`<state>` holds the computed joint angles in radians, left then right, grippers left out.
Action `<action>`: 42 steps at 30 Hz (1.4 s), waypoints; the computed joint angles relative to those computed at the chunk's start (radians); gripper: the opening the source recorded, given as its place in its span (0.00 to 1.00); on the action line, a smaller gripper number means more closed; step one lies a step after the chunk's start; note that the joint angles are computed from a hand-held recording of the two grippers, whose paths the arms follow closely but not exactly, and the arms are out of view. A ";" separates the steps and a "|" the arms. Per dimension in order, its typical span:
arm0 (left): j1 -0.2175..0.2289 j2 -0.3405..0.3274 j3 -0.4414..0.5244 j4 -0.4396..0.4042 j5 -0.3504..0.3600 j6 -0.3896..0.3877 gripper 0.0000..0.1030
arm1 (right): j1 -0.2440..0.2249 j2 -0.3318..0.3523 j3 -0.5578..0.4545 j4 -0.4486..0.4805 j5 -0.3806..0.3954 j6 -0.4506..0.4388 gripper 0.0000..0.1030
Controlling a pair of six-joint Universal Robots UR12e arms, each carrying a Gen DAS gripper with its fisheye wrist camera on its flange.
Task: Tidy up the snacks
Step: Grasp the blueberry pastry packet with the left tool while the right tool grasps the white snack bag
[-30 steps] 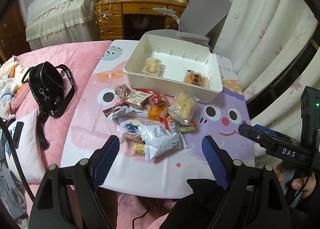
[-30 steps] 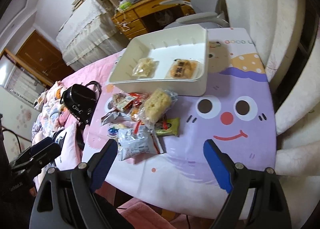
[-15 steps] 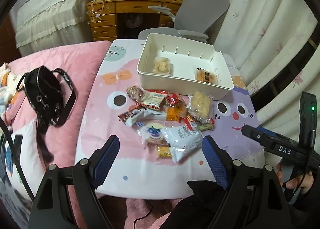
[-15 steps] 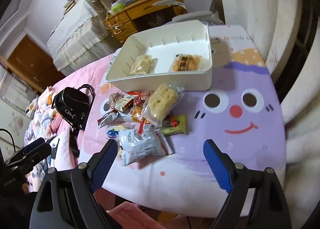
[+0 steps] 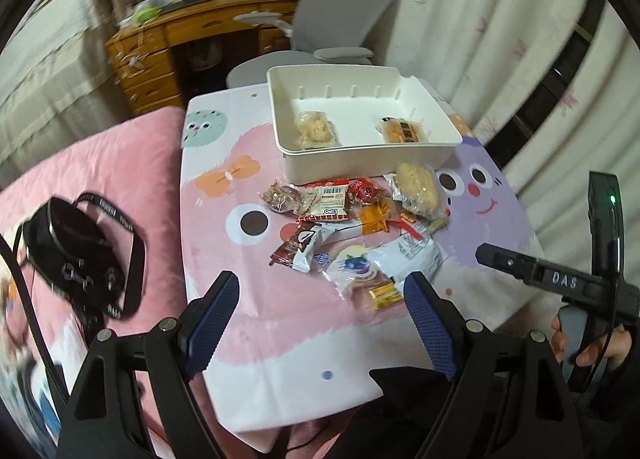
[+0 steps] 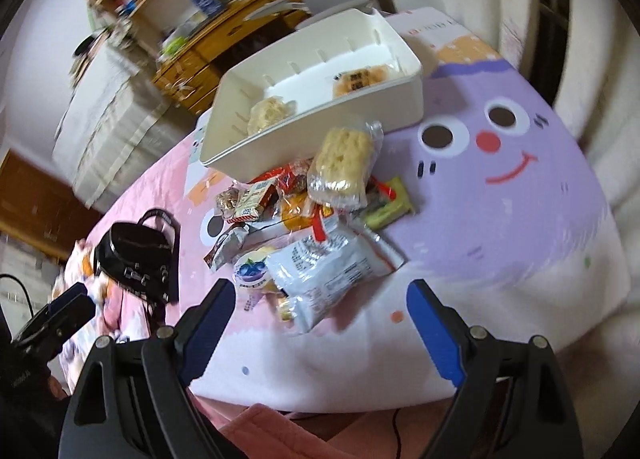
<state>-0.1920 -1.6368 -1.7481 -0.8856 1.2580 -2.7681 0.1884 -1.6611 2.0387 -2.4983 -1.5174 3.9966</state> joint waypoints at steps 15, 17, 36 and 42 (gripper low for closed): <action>0.017 -0.034 -0.028 -0.005 -0.130 0.342 0.81 | 0.034 0.027 0.033 -0.086 0.068 0.412 0.85; 0.012 -0.042 -0.030 0.003 -0.133 0.375 0.81 | 0.027 0.032 0.047 -0.119 0.088 0.468 0.85; -0.084 -0.173 0.040 -0.012 -0.034 0.593 0.81 | -0.045 0.116 0.093 -0.227 0.241 0.850 0.85; -0.119 -0.228 0.098 -0.085 0.025 0.635 0.81 | -0.071 0.148 0.064 -0.193 0.294 0.816 0.82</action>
